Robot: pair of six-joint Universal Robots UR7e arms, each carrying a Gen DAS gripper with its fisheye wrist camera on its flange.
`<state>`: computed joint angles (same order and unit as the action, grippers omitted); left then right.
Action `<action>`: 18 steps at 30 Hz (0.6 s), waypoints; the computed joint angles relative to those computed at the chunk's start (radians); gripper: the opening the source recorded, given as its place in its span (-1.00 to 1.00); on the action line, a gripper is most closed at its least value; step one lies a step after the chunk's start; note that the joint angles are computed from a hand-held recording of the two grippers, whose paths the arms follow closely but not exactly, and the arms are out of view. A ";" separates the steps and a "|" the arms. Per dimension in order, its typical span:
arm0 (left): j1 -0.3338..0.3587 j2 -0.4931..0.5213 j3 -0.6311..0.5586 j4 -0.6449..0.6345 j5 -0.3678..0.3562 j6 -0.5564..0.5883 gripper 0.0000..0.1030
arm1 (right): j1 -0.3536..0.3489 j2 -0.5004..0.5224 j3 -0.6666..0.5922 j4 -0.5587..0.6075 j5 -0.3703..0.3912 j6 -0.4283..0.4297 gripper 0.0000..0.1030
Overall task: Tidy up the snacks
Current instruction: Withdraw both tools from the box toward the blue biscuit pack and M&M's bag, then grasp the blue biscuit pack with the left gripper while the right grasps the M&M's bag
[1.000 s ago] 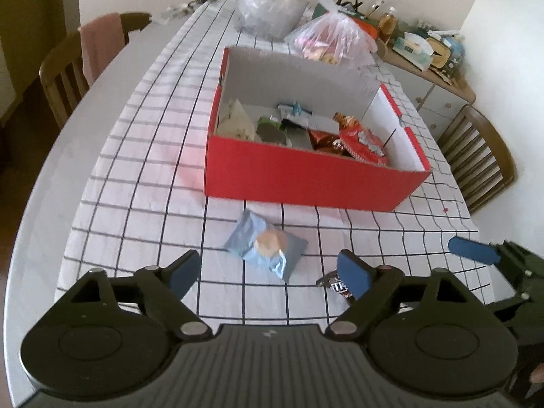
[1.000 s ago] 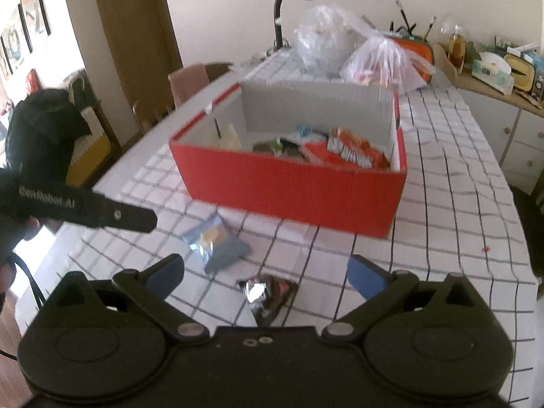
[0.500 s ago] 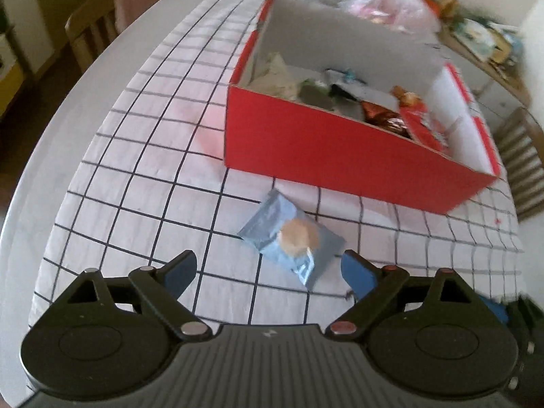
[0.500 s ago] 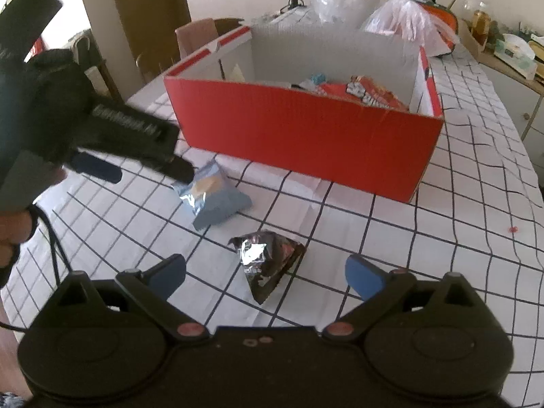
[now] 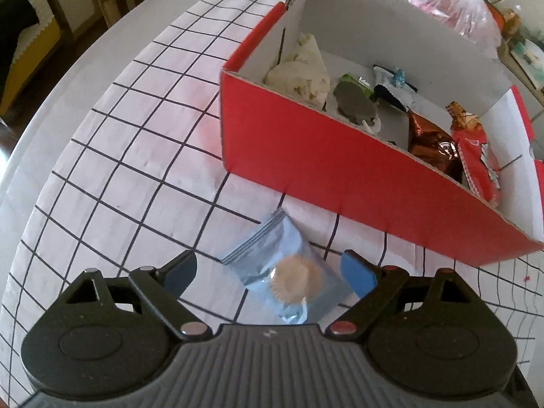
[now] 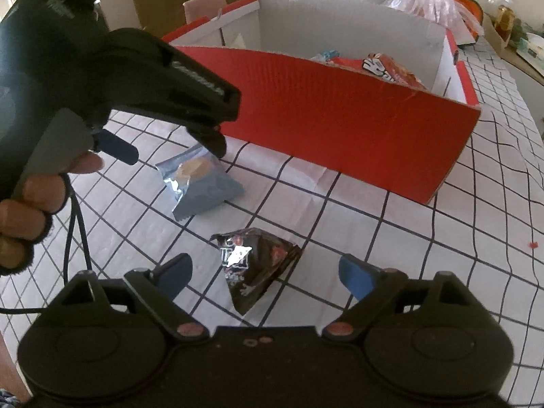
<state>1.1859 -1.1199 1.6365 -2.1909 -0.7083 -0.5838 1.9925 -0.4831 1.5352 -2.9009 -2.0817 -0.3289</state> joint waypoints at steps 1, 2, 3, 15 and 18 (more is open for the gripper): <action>0.000 0.007 -0.005 0.007 0.003 -0.011 0.78 | -0.002 0.001 -0.004 0.006 0.001 -0.008 0.75; 0.002 0.013 -0.013 0.020 0.002 -0.025 0.78 | -0.004 0.003 -0.009 0.011 0.002 -0.016 0.74; 0.004 0.019 -0.019 0.031 0.001 -0.038 0.77 | -0.007 0.004 -0.012 0.015 0.004 -0.026 0.72; 0.009 0.042 -0.026 0.059 0.010 -0.074 0.54 | -0.002 0.036 -0.046 0.030 -0.012 -0.050 0.40; 0.008 0.034 -0.016 0.051 0.008 -0.059 0.43 | 0.003 0.039 -0.040 0.008 -0.026 -0.062 0.28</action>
<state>1.1941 -1.0860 1.6205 -2.1401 -0.7001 -0.6432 1.9953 -0.4438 1.4950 -2.8932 -2.1077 -0.3913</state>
